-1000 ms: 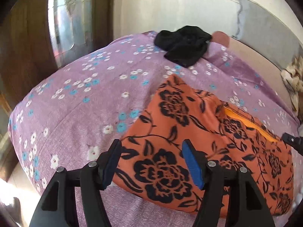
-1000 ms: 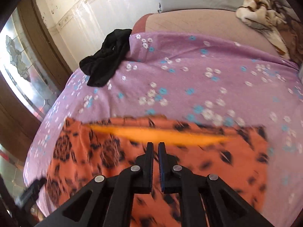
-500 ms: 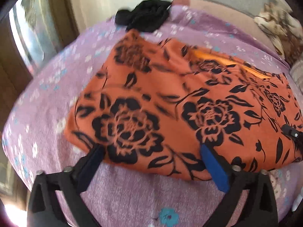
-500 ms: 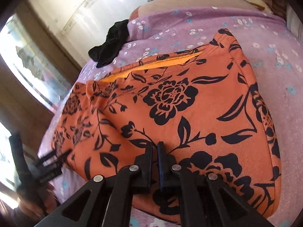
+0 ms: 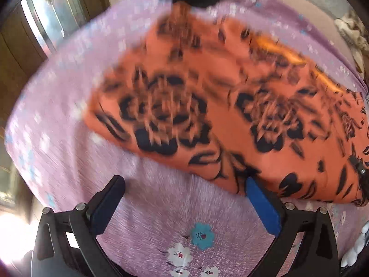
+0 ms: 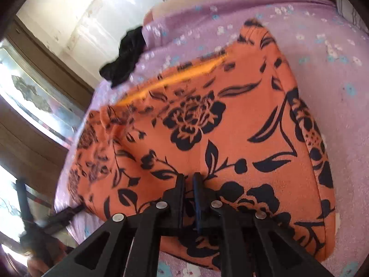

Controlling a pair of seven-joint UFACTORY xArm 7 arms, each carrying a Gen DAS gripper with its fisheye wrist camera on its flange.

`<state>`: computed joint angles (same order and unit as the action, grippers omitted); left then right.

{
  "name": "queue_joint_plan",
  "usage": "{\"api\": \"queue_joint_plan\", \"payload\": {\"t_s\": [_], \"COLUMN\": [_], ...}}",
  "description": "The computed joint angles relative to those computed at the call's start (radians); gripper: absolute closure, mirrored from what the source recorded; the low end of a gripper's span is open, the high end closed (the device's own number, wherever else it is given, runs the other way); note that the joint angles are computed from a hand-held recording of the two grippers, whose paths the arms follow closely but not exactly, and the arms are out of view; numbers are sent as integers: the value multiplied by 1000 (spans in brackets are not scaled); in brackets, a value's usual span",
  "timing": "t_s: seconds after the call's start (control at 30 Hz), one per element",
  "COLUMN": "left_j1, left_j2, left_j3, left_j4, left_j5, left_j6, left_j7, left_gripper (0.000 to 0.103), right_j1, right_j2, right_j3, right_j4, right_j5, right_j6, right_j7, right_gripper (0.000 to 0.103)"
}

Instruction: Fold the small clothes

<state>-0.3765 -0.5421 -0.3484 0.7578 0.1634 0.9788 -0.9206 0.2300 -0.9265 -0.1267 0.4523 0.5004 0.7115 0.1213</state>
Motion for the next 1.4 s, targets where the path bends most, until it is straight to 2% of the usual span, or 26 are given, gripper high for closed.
{"api": "queue_joint_plan", "payload": {"t_s": [0.03, 0.13, 0.2, 0.27, 0.3, 0.33, 0.4, 0.47, 0.5, 0.57, 0.63, 0.67, 0.77, 0.8, 0.87, 0.93, 1.0, 1.1, 1.2, 1.27, 1.3, 1.33, 1.37, 1.4], "left_j1": [-5, -4, 24, 35, 29, 24, 30, 37, 39, 46, 46, 46, 72, 73, 77, 65, 54, 3, 41, 62, 70, 79, 85, 92], "left_j2": [-20, -11, -55, -110, -139, -168, -214, -246, -257, -285, -318, -333, -359, -360, -348, -332, -314, -258, -204, -166, -149, -138, -142, -141], "left_j3": [-3, -7, -12, 2, 21, 35, 32, 25, 26, 36, 59, 68, 61, 71, 84, 117, 141, 196, 175, 166, 165, 161, 158, 152], "left_j4": [-14, 29, 24, 5, -16, -38, -71, -108, -121, -148, -179, -198, -236, -246, -259, -276, -279, -269, -239, -220, -212, -206, -210, -214], "left_j5": [29, 25, 54, 26, -6, -35, -62, -79, -88, -113, -148, -168, -183, -190, -205, -233, -263, -317, -310, -309, -309, -306, -302, -295], "left_j6": [-21, 40, 36, 42, 23, 7, 4, -10, -16, -29, -52, -73, -142, -160, -216, -287, -334, -408, -436, -466, -481, -489, -493, -509], "left_j7": [-14, 34, -3, -43, -50, -55, -73, -90, -95, -112, -124, -133, -172, -169, -171, -151, -134, -60, -45, -54, -57, -62, -66, -71], "left_gripper": [0, 0, 0, 0, 0, 0, 0, 0, 4, 22, 53, 56, 57, 57, 54, 33, 25, 25, 27, 34, 46, 53, 64, 69], "right_j1": [5, 36, 37, 48, 57, 70, 114, 190, 237, 310, 351, 368, 338, 320, 315, 307, 280, 253, 246, 248, 244, 239, 235, 235], "right_j2": [2, -51, -76, -106, -116, -116, -97, -74, -72, -78, -47, -21, 56, 48, 47, 49, 60, 67, 70, 85, 85, 83, 81, 82], "right_j3": [-7, -58, -64, -68, -64, -59, -51, -68, -87, -118, -130, -144, -141, -126, -145, -147, -118, -83, -79, -78, -74, -73, -71, -72], "right_j4": [9, -14, -13, -21, -26, -27, -22, -10, -10, -23, -24, -20, -9, -19, -12, -15, -5, -2, -5, 0, -1, -2, -2, -1], "right_j5": [1, 79, 91, 103, 111, 120, 141, 178, 204, 245, 265, 274, 263, 284, 325, 368, 370, 374, 400, 417, 421, 424, 426, 431], "right_j6": [10, -29, -54, -92, -109, -129, -180, -237, -267, -309, -311, -289, -170, -186, -155, -146, -132, -129, -130, -137, -135, -131, -128, -125], "right_j7": [-4, -23, -36, -58, -58, -58, -61, -88, -113, -153, -156, -154, -110, -132, -147, -172, -181, -196, -214, -234, -239, -244, -249, -256], "right_gripper": [93, 91, 91, 90, 87, 79, 68, 66, 66, 66, 66, 66, 72, 80, 80, 80, 80, 80, 80, 80, 80, 80, 80, 80]}}
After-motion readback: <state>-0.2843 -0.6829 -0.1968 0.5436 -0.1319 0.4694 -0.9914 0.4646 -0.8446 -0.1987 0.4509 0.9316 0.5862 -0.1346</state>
